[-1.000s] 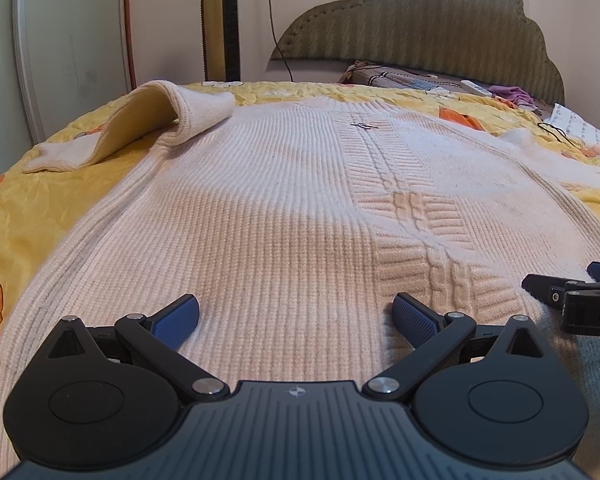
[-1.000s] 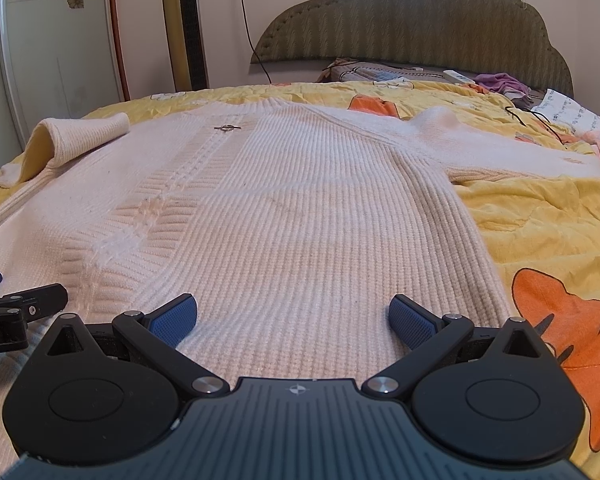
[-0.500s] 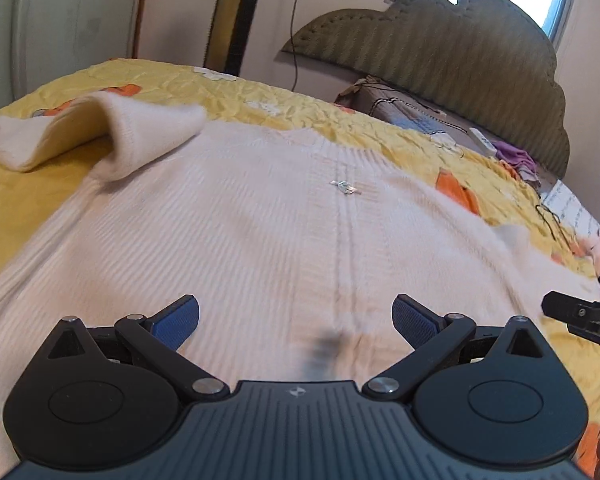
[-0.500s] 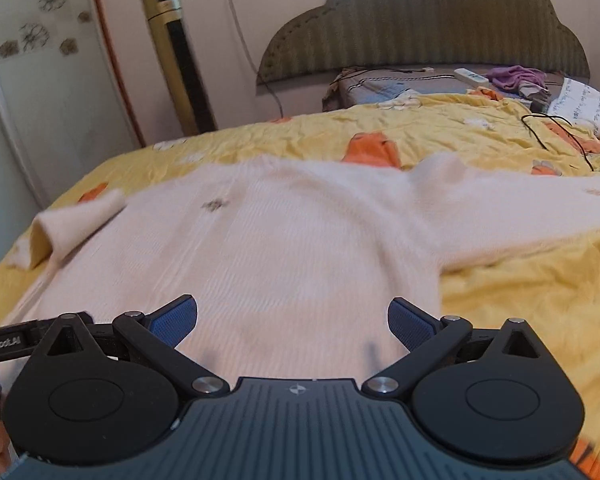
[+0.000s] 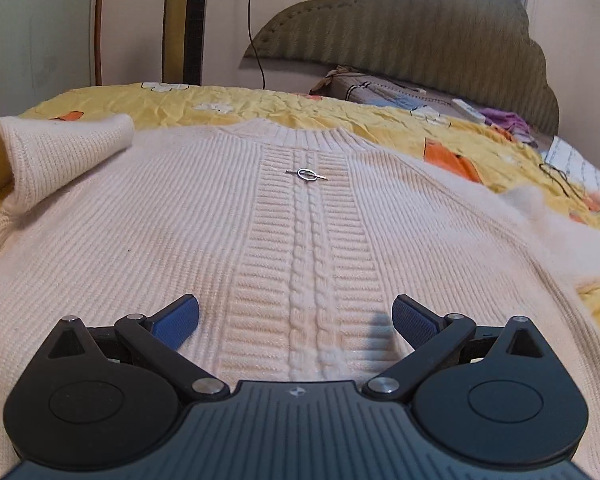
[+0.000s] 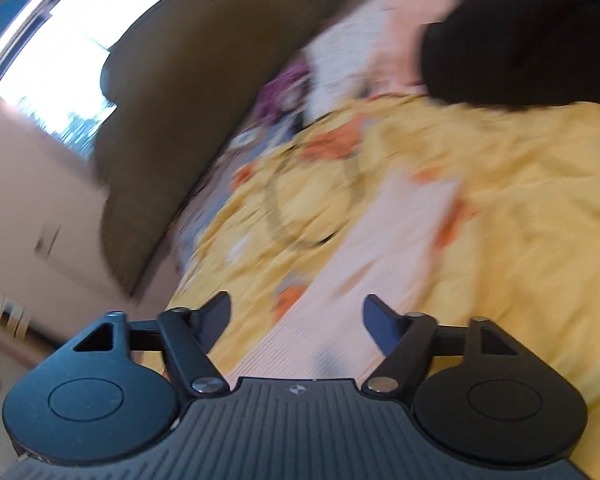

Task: Fold small clothes
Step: 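Grasp the cream sweater's sleeve cuff with the right gripper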

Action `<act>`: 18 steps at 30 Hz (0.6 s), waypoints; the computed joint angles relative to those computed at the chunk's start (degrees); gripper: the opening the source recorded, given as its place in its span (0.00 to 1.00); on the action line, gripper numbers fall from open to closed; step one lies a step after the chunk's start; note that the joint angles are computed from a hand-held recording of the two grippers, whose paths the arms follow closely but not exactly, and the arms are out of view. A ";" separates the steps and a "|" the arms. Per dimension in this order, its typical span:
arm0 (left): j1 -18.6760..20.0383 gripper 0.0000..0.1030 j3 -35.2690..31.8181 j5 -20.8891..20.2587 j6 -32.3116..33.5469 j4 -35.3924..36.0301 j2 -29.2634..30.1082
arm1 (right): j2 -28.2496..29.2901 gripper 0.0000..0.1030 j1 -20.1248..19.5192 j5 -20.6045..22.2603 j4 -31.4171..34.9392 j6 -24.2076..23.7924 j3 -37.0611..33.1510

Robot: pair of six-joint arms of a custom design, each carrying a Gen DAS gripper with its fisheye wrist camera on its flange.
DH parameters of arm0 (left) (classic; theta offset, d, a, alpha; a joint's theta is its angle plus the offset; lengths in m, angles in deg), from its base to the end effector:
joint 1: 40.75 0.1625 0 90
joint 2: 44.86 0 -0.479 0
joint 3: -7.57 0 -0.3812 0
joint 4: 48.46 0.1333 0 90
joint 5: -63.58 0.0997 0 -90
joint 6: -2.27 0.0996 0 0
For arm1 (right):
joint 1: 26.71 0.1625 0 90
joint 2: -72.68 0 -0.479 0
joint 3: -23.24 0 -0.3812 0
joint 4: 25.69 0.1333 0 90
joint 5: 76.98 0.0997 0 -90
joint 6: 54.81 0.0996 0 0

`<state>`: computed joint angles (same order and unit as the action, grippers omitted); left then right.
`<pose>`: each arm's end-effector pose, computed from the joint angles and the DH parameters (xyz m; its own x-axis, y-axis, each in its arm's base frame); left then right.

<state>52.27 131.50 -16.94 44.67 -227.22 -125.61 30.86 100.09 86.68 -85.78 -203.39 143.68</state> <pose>0.1756 -0.4863 0.3769 -0.7476 0.3462 -0.5667 0.6328 0.6304 -0.4497 0.2860 -0.3194 0.0048 -0.7566 0.6106 -0.2340 0.2391 -0.0748 -0.9681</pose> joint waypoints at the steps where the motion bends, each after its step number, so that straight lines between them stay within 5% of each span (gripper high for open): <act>1: -0.03 1.00 0.00 0.10 0.14 -0.11 0.04 | -0.75 0.56 -0.95 1.32 1.71 3.45 1.13; 3: -0.14 1.00 0.26 0.50 0.66 -0.69 0.13 | -1.44 0.50 -2.91 1.43 2.89 7.41 2.96; 8: -0.44 1.00 0.89 1.36 1.41 -1.86 0.19 | -2.64 0.50 -8.93 -4.32 -1.19 8.75 6.99; 10: -0.44 1.00 0.96 1.26 1.34 -1.90 0.15 | -2.59 0.45 -10.77 -4.87 -6.53 4.19 7.95; 13: -0.44 1.00 0.92 1.15 1.20 -1.78 0.11 | -1.73 0.20 -12.28 -5.10 -16.19 -2.70 9.72; 15: -0.33 1.00 0.84 0.88 1.02 -1.56 0.05 | -0.67 0.16 -11.87 -4.40 -21.37 -6.94 10.15; 18: 0.20 1.00 0.22 -0.33 0.35 -0.38 -0.14 | 0.92 0.15 -8.58 -3.00 -34.64 -19.77 10.71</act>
